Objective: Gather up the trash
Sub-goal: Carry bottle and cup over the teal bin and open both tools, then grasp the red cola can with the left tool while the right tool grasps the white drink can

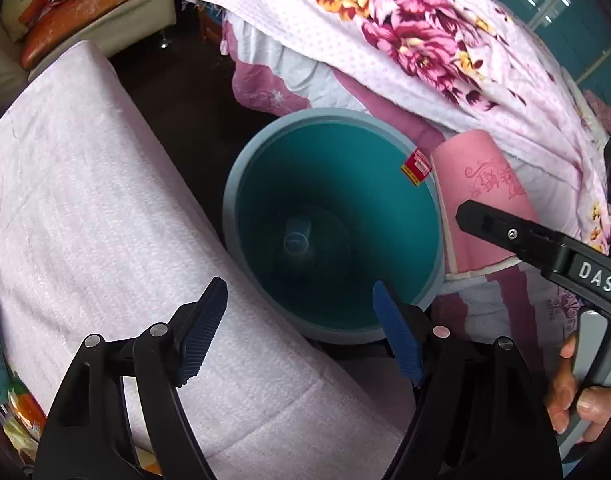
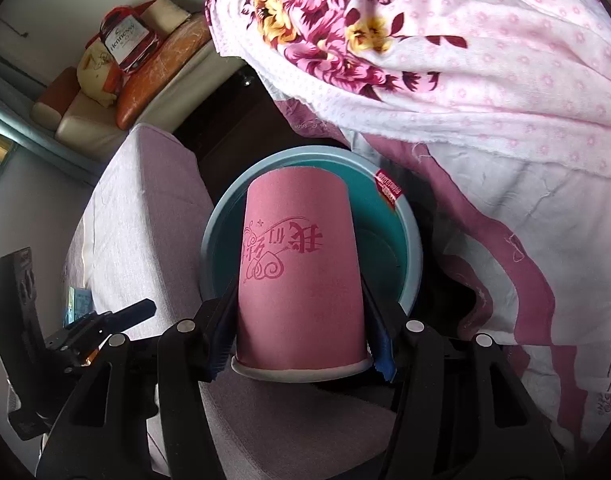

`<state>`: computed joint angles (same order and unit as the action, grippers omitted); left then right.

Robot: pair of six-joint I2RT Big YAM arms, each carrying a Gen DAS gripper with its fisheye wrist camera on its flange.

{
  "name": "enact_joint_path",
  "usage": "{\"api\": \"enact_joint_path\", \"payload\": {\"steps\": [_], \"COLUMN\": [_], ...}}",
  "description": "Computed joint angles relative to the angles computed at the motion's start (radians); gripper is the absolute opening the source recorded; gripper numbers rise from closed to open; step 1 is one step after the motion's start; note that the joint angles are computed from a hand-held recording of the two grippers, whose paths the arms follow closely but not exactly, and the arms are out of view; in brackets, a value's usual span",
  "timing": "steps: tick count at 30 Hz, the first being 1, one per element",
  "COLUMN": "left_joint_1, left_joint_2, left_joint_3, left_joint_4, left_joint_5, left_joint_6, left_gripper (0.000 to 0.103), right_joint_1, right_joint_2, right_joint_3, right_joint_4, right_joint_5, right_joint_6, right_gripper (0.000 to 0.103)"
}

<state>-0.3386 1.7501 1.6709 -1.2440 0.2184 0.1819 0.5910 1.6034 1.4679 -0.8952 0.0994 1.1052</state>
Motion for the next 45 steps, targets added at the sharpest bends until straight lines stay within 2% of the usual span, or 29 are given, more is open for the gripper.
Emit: {"api": "enact_joint_path", "payload": {"steps": [6,12,14,28,36,45], "left_joint_1": [0.029,0.064,0.073,0.173,0.282,0.442], "left_joint_2": [-0.03,-0.063,-0.073,-0.192,-0.293,-0.37], "left_joint_3": [-0.007,-0.011,-0.014,-0.111,-0.181,-0.239], "left_joint_4": [0.012,0.023,0.02,0.018,0.009,-0.006], "left_joint_5": [0.028,0.055,0.066,0.098,0.112,0.153], "left_joint_6": [-0.011,-0.022,-0.024,0.006,0.095,0.187], "left_gripper": [0.081,0.089,0.09,0.092,0.092,0.092], "right_joint_1": [0.009,0.017,0.022,0.086,0.158,0.245], "right_joint_2": [0.024,0.057,0.062,0.096,0.165,0.298], "right_joint_3": [0.032,0.073,0.084,0.195,0.329,0.563], "right_joint_4": [-0.026,-0.064,-0.074,-0.163,-0.227,-0.337], "right_joint_5": [0.002,-0.018,-0.013,0.039,0.039,0.004], "right_joint_6": [-0.004,0.002,0.009,0.018,-0.011,-0.083], "right_gripper": [0.055,0.065,0.071,0.077,0.078,0.078]}}
